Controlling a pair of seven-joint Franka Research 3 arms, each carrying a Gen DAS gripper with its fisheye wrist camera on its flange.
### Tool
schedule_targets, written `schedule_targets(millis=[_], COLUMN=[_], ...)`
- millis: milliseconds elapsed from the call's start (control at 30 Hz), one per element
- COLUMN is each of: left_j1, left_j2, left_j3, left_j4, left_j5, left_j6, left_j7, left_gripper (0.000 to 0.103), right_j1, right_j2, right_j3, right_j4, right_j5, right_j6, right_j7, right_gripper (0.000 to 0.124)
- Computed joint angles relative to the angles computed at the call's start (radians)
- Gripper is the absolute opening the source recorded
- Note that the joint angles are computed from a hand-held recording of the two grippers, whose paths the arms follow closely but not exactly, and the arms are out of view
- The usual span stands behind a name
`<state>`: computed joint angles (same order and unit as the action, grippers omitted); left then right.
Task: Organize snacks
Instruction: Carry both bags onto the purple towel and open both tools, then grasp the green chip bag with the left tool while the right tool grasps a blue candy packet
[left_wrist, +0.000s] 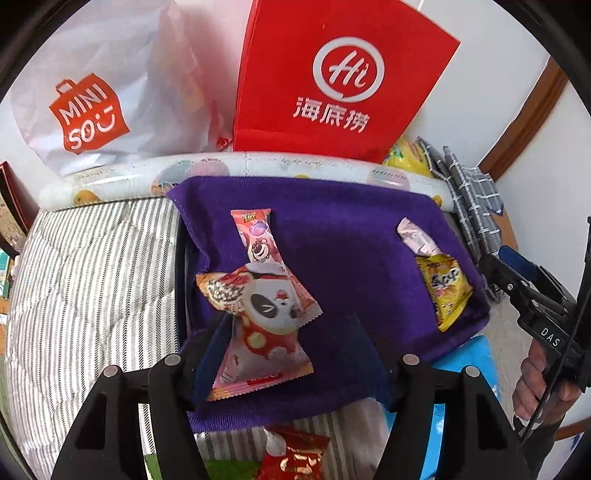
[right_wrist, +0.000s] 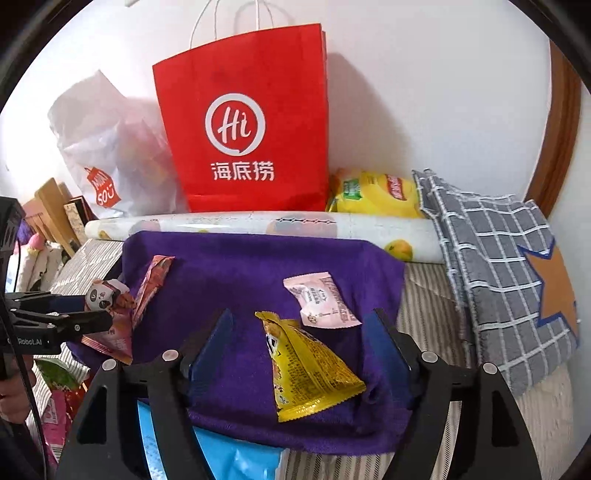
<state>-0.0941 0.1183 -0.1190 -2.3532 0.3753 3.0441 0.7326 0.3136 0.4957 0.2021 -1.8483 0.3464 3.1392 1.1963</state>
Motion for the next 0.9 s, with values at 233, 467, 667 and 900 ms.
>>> schedule_targets(millis=[233, 467, 667, 900], left_j1=[-0.004, 0.064, 0.111, 0.093], left_j2=[-0.107, -0.257, -0.385, -0.476], left_j3=[0.006, -0.063, -0.122, -0.128], left_j4=[-0.070, -0.169, -0.263, -0.359], left_j5=[0.118, 0.279, 0.312, 0.212], left_j6=[0.010, 0.009, -0.006, -0.027], left_j7=[-0.087, -0.231, -0.299, -0.258], left_gripper=[0.070, 0.071, 0.073, 0.073], right_j1=[-0.124, -0.110, -0.129, -0.106], right_j2=[-0.106, -0.222, -0.323, -0.371], right_j3=[0.155, 0.161, 0.184, 0.160], right_j4=[-0.153, -0.300, -0.447, -0.562], right_j5=[0.043, 0.022, -0.035, -0.128], right_j6=[0.116, 0.182, 0.249, 0.227], right_j7=[-0.006, 0.067, 0.173, 0.281], right_gripper=[0.075, 0.075, 0.075, 0.069])
